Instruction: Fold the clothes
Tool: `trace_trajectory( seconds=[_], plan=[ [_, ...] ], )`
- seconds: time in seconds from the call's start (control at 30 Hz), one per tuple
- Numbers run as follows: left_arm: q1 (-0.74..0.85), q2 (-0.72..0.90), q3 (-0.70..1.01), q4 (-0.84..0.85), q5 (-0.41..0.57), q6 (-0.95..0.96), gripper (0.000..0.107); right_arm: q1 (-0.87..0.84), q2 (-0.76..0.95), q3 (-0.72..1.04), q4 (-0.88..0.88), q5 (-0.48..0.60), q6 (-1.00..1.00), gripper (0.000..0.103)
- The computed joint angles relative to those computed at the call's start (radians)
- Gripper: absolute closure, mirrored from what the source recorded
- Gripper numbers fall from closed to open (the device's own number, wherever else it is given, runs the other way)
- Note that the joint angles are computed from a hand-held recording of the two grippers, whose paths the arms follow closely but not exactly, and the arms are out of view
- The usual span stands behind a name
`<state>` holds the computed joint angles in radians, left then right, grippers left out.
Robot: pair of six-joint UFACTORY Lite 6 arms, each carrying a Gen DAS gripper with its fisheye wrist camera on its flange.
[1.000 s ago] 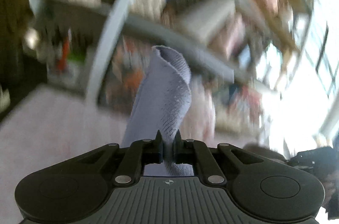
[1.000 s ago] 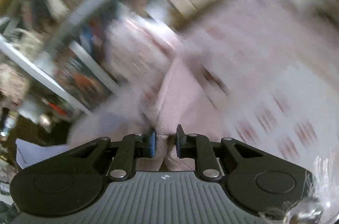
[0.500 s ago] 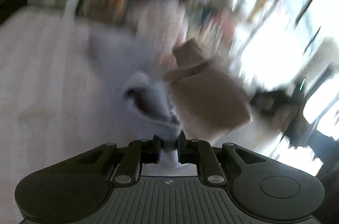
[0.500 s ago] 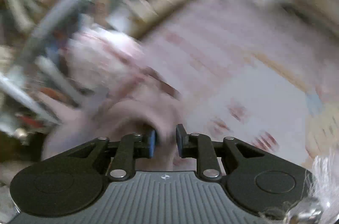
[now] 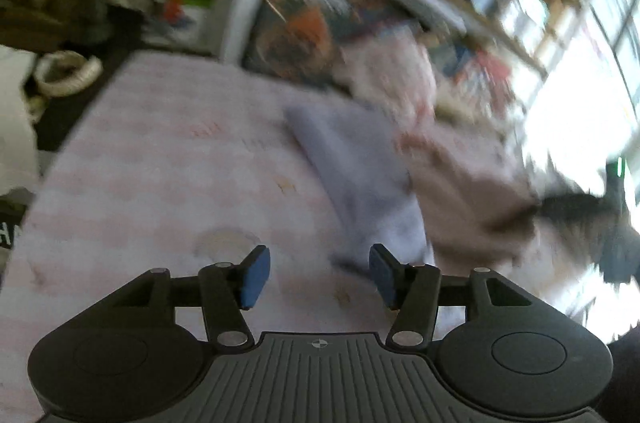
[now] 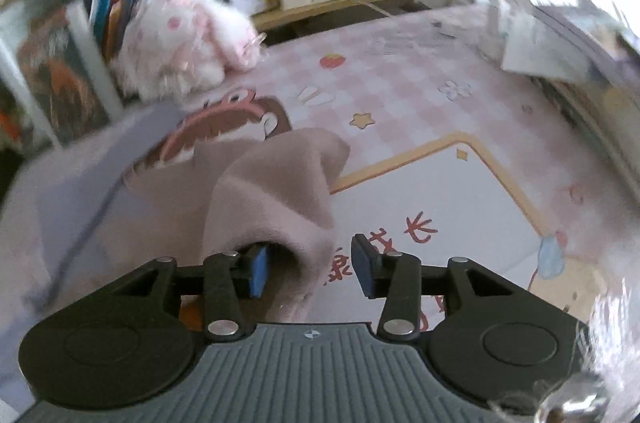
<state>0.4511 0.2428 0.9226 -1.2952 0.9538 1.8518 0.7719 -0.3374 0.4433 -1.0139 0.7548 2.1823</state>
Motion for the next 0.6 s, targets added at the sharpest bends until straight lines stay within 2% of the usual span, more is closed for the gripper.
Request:
trace_trajectory(
  seconds=[0.03,0.13,0.2,0.3,0.4,0.47,0.53,0.6],
  plan=[
    [-0.011,0.001,0.010,-0.030,-0.010,-0.004,0.052,-0.003,0.036,0.018,-0.004,-0.004,-0.014,0.065],
    [-0.112,0.004,0.024,-0.158,-0.074,0.034,0.054,-0.016,0.139,0.066,-0.032,-0.003,-0.021,0.089],
    [-0.240,0.007,0.026,-0.275,-0.153,0.118,0.054,-0.030,0.172,0.079,-0.070,-0.018,-0.008,0.095],
    [-0.456,0.023,0.067,-0.457,-0.345,0.281,0.054,-0.061,0.145,0.079,-0.183,-0.069,-0.030,0.097],
    [-0.639,0.101,0.173,-0.625,-0.498,0.424,0.054,-0.111,0.075,0.061,-0.368,-0.032,0.007,0.097],
    [-0.737,0.180,0.281,-0.692,-0.585,0.468,0.054,-0.219,0.057,0.053,-0.463,-0.022,0.079,0.097],
    [-0.833,0.287,0.423,-0.701,-0.701,0.459,0.054,-0.346,0.081,0.066,-0.541,-0.033,0.145,0.097],
    [-0.925,0.437,0.618,-0.550,-0.830,0.291,0.054,-0.450,0.144,0.097,-0.541,-0.121,0.075,0.095]
  ],
)
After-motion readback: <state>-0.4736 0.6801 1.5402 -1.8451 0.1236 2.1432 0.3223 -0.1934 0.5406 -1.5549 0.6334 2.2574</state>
